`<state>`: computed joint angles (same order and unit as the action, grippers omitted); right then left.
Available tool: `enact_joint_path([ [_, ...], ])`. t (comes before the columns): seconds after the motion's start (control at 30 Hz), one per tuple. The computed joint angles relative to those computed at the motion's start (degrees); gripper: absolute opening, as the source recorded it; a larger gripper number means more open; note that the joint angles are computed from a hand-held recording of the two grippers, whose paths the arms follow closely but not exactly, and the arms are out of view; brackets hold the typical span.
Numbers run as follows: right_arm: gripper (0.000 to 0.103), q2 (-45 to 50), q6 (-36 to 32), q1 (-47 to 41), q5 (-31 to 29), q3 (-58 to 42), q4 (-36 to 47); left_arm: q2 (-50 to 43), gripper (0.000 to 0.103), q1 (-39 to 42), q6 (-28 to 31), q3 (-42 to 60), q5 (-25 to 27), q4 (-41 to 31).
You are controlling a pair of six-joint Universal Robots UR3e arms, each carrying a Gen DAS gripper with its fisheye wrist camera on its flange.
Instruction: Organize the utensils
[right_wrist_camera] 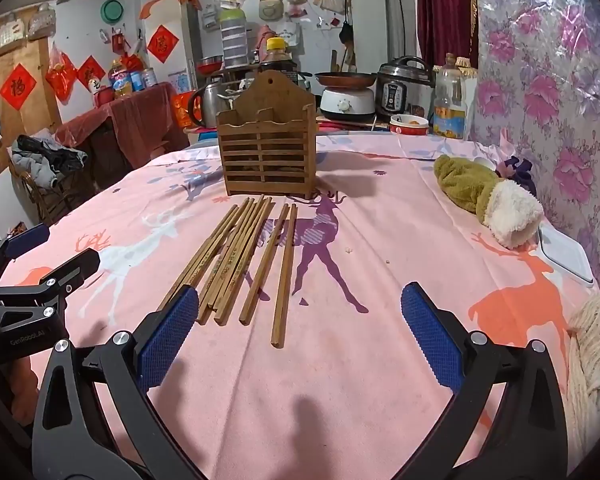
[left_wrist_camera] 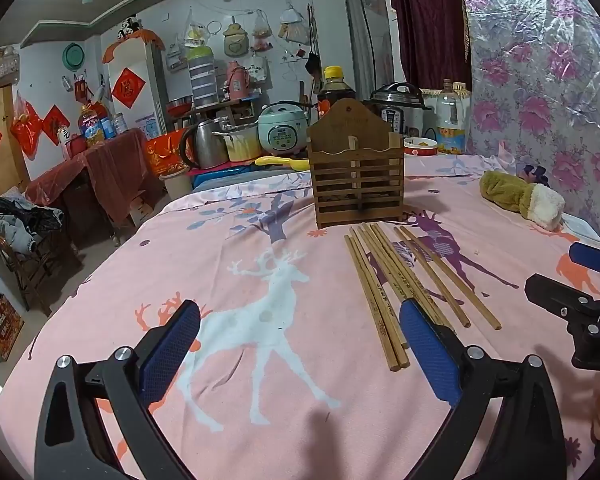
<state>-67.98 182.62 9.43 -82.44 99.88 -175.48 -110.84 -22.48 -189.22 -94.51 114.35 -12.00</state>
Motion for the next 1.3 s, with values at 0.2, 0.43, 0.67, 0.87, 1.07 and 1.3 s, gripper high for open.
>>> enact_joint_path([
  [0.2, 0.097, 0.04, 0.04, -0.03, 0.04, 0.04, -0.08, 0.04, 0.098, -0.01, -0.02, 0.09, -0.01, -0.2],
  [0.43, 0.097, 0.06, -0.01, -0.11, 0.13, -0.04, 0.06, -0.08, 0.098, 0.01, 0.02, -0.04, -0.01, 0.12],
  [0.67, 0.097, -0.02, 0.06, -0.2, 0.28, -0.06, 0.27, 0.04, 0.098, 0.08, -0.13, 0.02, -0.12, -0.25],
  [0.87, 0.097, -0.03, 0.04, -0.25, 0.31, -0.11, 0.41, 0.1, 0.098, 0.1, -0.09, -0.09, -0.12, -0.05],
  [1.07, 0.097, -0.05, 0.05, -0.39, 0.56, -0.18, 0.67, 0.07, 0.098, 0.12, -0.15, 0.0, -0.19, -0.13],
  [1.3, 0.097, 0.08, 0.13, -0.44, 0.61, -0.29, 0.82, 0.01, 0.098, 0.13, -0.2, 0.03, -0.2, -0.11],
])
